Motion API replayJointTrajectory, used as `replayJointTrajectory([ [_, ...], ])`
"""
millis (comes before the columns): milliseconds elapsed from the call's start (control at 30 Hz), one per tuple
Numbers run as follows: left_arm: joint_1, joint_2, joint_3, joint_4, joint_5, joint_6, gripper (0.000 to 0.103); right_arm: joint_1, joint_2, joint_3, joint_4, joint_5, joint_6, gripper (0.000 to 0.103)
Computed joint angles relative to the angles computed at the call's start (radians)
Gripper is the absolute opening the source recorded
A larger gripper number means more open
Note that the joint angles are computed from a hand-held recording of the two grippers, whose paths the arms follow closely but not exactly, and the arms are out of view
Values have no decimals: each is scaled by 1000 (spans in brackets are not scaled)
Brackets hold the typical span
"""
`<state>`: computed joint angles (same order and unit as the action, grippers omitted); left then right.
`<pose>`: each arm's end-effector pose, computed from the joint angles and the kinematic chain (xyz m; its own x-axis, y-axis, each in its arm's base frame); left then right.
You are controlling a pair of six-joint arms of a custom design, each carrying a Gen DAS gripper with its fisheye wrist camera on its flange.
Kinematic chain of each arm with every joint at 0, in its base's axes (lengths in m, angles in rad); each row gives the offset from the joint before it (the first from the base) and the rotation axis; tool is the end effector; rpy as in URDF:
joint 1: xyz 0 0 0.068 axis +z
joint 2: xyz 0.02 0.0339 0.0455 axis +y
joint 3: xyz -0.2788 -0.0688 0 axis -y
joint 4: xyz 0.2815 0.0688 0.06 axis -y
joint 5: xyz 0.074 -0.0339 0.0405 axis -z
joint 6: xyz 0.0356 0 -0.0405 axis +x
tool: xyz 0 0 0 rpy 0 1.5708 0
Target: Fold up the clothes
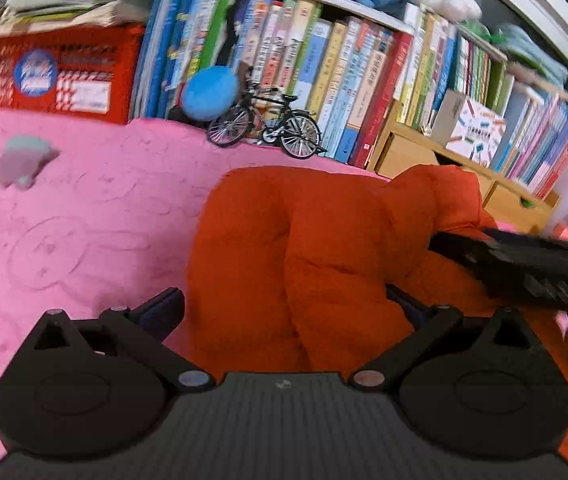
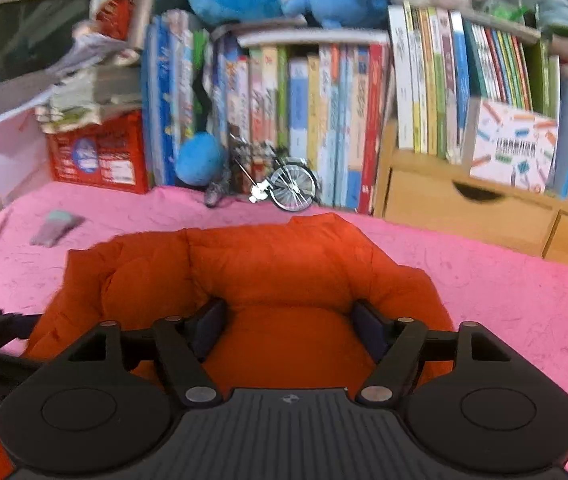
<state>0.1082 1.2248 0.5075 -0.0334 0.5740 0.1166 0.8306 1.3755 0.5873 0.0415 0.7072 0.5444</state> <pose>0.2536 0.0081 0.1651 -0.6382 0.0289 -0.7693 0.3809 0.8803 -0.2828 0.2067 0.1920 0.1611 -0.5160 0.0189 -0.8564 0.0322 0.9995 0.0026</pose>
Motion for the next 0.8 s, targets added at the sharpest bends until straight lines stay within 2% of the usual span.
replayJointTrajectory([
  [67,41,-79,-2,-87,17,30,103,65,-126,-85,-8,52,14,86],
  [133,67,-176,-29,-137,26,78,103,141,-274,-162,-75,99,61,88],
  [200,96,-268,-56,-187,39,115,103,238,-399,-207,-202,170,160,88],
  [300,155,-383,-87,-271,74,165,103,422,-493,-210,-471,298,411,90],
  [433,224,-469,-88,-390,96,217,103,650,-398,-140,-857,395,863,92],
  [533,250,-520,-82,-465,106,250,103,748,-305,-111,-991,396,1089,92],
  [633,274,-563,-76,-534,128,297,103,797,-255,-105,-996,393,1164,93],
  [800,325,-613,-85,-603,134,381,103,854,-169,-71,-1009,405,1187,95],
])
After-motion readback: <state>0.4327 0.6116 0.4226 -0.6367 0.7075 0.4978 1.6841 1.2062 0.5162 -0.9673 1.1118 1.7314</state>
